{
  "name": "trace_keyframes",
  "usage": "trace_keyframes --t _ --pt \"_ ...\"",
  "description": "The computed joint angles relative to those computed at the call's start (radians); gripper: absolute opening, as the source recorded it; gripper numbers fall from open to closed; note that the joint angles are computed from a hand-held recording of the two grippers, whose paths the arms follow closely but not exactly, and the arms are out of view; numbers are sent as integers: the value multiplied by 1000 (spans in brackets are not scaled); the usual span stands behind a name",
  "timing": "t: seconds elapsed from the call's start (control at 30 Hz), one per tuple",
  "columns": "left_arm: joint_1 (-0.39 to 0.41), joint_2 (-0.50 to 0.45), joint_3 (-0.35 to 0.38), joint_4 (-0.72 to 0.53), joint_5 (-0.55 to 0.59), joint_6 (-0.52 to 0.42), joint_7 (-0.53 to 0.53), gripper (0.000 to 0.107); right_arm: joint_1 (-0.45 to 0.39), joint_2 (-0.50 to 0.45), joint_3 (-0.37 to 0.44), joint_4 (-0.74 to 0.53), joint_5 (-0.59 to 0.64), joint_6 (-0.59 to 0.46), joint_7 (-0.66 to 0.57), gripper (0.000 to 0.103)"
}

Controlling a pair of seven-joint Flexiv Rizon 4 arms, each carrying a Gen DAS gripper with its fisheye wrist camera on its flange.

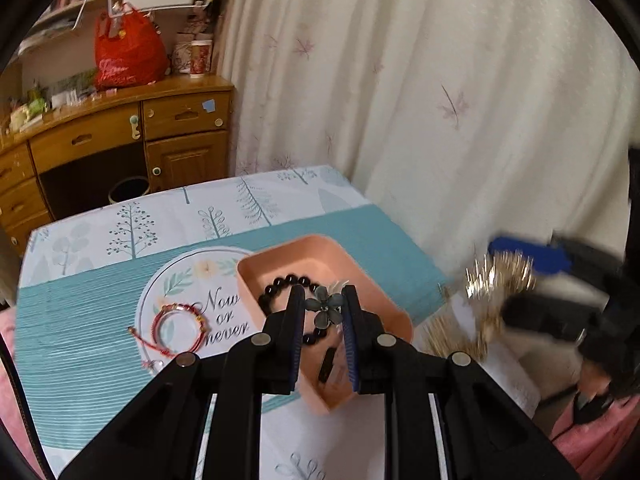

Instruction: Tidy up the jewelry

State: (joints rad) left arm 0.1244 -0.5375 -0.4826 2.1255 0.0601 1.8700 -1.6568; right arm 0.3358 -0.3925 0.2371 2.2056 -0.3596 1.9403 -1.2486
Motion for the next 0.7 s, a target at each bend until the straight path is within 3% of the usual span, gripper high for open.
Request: trace_keyframes --t 0.4,0.6,0.63,0.7 --pt "-45 -54 28 -81 -48 -69 42 16 -92 -67 47 -29 -58 -77 3 50" --pt "-41 -92 -4 -109 -90 -143 112 16 -154 -125 99 -73 -76 -105 1 51" --pt "-48 -90 1 -112 -101 -156 123 19 -157 -132 101 -76 -77 -102 -2 51" --pt "-85 -82 36 -118 -133 -180 134 34 -157 -141 99 -85 -80 -111 -9 53"
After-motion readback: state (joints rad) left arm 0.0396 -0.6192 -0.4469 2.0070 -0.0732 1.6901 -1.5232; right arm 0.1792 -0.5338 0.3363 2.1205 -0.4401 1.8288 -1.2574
